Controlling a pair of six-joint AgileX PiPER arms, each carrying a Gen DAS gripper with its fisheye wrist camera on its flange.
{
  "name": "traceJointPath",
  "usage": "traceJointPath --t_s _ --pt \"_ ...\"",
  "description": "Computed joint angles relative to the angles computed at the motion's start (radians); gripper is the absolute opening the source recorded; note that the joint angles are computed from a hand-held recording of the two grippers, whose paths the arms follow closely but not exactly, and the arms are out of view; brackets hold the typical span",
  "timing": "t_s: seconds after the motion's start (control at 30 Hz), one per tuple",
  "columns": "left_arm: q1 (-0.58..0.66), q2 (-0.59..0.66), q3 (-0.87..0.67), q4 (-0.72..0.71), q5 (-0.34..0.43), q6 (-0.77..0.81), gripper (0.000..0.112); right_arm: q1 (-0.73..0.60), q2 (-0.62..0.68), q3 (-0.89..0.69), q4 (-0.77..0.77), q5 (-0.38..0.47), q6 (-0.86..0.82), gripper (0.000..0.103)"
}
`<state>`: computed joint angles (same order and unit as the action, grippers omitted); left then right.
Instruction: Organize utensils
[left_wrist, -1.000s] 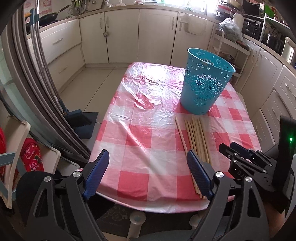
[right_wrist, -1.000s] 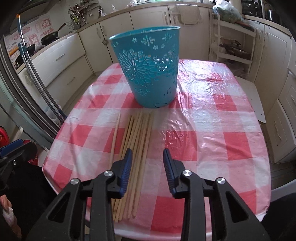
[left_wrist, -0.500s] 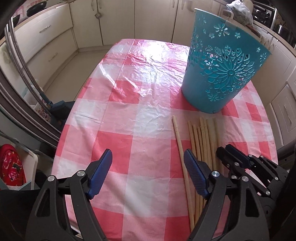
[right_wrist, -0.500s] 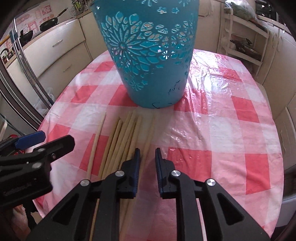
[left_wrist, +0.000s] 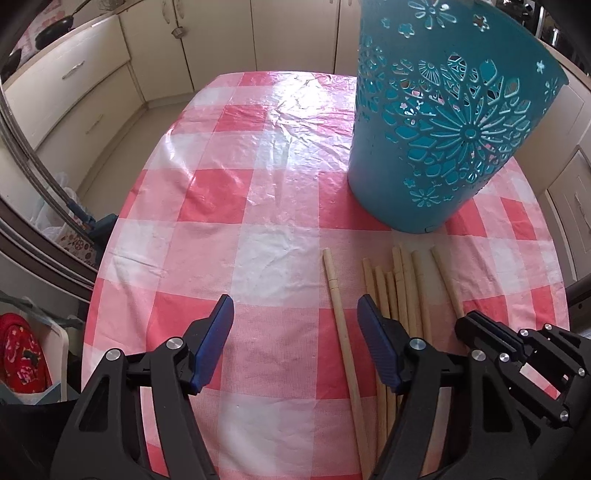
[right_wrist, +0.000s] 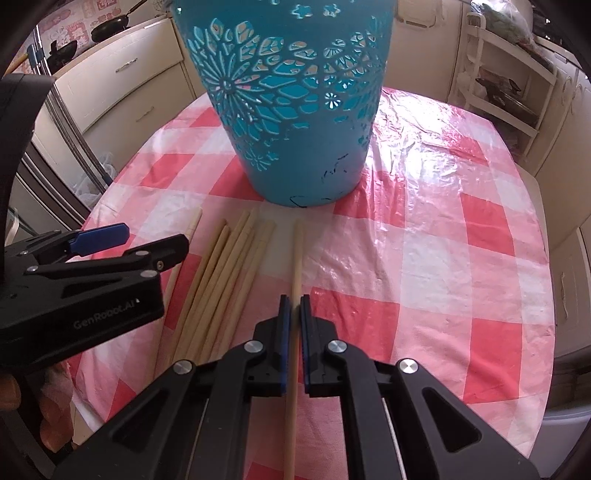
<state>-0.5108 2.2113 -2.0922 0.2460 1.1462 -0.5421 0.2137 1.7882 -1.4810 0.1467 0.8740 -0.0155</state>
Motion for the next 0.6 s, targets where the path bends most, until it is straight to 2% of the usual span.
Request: traceJointPath --t_s 0.03,0.1,0.13,0.27,0.43,0.6 --pt "-0.002 0.021 -0.032 0.002 0.020 0.006 0.059 -0.004 0.001 -0.002 0.007 0.001 -0.006 0.006" --pt "0.006 0.031 -0.039 -0.023 0.018 0.024 0.045 -0.010 -0.002 0.004 0.027 -0.002 -0.014 0.006" --pt "-0.002 0.031 -0.036 -0.001 0.013 0.020 0.041 -0.015 -0.002 0.005 0.036 -0.003 -0.020 0.006" --pt "0.006 0.013 -0.004 -0.044 -0.039 0.076 0.008 -0.031 -0.001 0.010 0.066 -0.016 -0.036 0.006" --pt "0.056 -0.014 0.031 -0.179 -0.070 0.203 0.005 -0.041 -0.003 0.017 0.088 -0.030 -0.049 0.006" --pt "0.120 -0.130 0.136 -0.273 -0.126 0.259 0.005 -0.045 -0.004 0.022 0.097 -0.039 -0.050 0.006"
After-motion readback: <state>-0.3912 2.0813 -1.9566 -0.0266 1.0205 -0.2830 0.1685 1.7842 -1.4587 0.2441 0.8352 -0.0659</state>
